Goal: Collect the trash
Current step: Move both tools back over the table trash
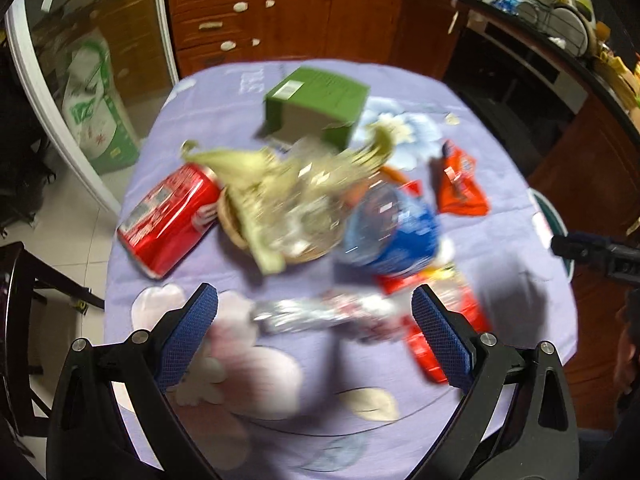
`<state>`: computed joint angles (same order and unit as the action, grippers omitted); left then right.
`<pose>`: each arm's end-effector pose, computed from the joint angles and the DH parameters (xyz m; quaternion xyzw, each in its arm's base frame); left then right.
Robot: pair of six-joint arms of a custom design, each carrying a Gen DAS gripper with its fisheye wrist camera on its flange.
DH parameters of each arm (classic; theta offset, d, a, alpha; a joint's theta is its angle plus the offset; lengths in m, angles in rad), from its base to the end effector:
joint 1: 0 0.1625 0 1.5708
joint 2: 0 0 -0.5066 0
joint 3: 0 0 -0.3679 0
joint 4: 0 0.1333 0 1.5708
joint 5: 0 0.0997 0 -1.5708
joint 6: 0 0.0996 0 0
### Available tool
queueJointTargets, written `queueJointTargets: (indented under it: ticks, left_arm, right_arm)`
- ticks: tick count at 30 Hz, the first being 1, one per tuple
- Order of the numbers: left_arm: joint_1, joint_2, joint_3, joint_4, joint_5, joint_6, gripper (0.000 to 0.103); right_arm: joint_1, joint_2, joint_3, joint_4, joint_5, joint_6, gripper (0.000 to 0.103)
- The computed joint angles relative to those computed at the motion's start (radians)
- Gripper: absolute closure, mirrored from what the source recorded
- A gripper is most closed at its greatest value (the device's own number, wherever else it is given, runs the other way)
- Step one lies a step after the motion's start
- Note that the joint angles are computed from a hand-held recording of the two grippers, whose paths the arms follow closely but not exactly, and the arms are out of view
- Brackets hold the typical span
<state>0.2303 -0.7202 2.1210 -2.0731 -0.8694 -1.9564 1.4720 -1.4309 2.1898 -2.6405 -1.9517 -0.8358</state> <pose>-0.3887 -0.2941 0.0086 -0.1142 0.8514 -0.3402 0.3826 0.0504 -0.4680 0.3534 0.3221 -0.9155 0.0514 0.2354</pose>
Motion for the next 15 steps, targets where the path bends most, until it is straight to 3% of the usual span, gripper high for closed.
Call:
queueJointTargets:
  ticks: [3,11,15]
  left_arm:
    - [0.005,0.003,0.038,-0.044,-0.011,0.063,0.005]
    - [0.027,0.043,0.121,-0.348,-0.003,0.325,0.005]
    - [0.023,0.07,0.129,-0.448,-0.031,0.395,0.018]
  right_arm:
    - [0.012,0.014,0.015,-0.009,-0.018,0.018,0.018]
    - [0.03,0.037,0.04,-0.038,-0.064,0.05,0.018]
    - [0.035,0.043,0.039,-0.04,-0.067,0.058,0.018]
